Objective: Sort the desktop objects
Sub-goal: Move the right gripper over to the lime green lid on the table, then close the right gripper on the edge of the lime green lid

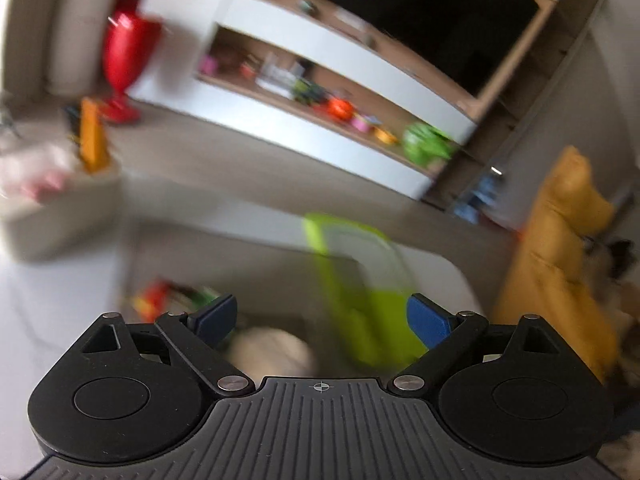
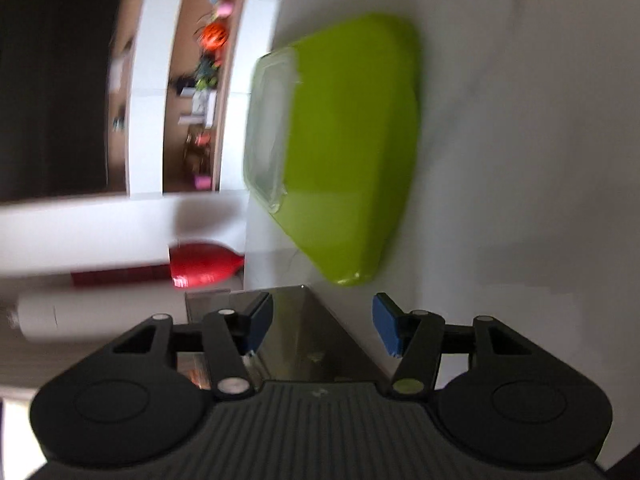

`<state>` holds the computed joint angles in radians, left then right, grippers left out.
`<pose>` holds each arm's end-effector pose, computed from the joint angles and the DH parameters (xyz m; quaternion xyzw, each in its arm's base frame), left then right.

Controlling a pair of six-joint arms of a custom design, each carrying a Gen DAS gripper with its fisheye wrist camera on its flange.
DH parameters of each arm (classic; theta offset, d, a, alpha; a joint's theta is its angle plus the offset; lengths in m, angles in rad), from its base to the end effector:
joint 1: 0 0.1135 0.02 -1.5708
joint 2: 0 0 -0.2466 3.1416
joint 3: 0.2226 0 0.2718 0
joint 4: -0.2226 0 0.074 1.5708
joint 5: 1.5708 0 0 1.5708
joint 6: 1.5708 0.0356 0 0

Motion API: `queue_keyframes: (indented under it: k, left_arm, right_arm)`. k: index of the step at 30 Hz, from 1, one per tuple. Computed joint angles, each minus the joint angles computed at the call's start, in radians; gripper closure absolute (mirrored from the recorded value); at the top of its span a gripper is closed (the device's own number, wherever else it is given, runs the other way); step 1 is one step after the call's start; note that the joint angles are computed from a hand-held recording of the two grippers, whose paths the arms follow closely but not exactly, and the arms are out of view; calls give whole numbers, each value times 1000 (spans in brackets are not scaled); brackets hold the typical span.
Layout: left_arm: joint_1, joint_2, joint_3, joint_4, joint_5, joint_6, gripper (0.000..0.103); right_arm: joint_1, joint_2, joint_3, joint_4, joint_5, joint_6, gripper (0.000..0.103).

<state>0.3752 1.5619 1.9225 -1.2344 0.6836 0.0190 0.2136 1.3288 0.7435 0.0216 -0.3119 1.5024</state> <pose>0.2966 0.0926 0.4319 -0.0442 0.8918 -0.2459 0.3772 0.2969 0.0756 0.1988 0.4599 0.7367 0.4496 0.2088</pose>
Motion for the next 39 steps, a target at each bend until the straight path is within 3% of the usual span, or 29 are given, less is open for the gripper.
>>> queue_keyframes:
  k: [3,7,10,13,15,18,26,28,29,35,39]
  left_arm:
    - [-81,-53,-87,-15,-20,33,7]
    - [-141,-111,-213,-47,-36,119,6]
    - [-155,-113,-260,-98,-35,178,6]
    - [-171,-123,-291,-94,-77,181,6]
    - [-185,-130,-310,-81,-111,176,6]
    - [-193,-148,-320,-76,-129,179,6]
    - [-266,-147,-307,-53,-171,172,5]
    - [-296,-145,-311,-31,-179,158,5]
    - [-313,-143,-312,-18,-183,147,5]
    - [-450,-127,-321,83,-236,50,4]
    - [-517,-112,-328,108,-235,25,4]
  right_arm:
    - [59,76,4,87,87,50,44]
    - [123,170,47,108,245,76,44]
    - [154,238,59,155,307,114,40]
    - [170,299,44,268,322,168,46]
    - [174,314,61,266,346,163,54]
    - [172,330,98,208,359,113,75]
    - [126,215,82,89,337,34,76]
    - [91,149,61,49,284,12,81]
    - [73,117,65,-4,256,-13,101]
    - [-23,-65,165,-315,210,-291,103]
    - [-121,-114,160,-360,76,-340,102]
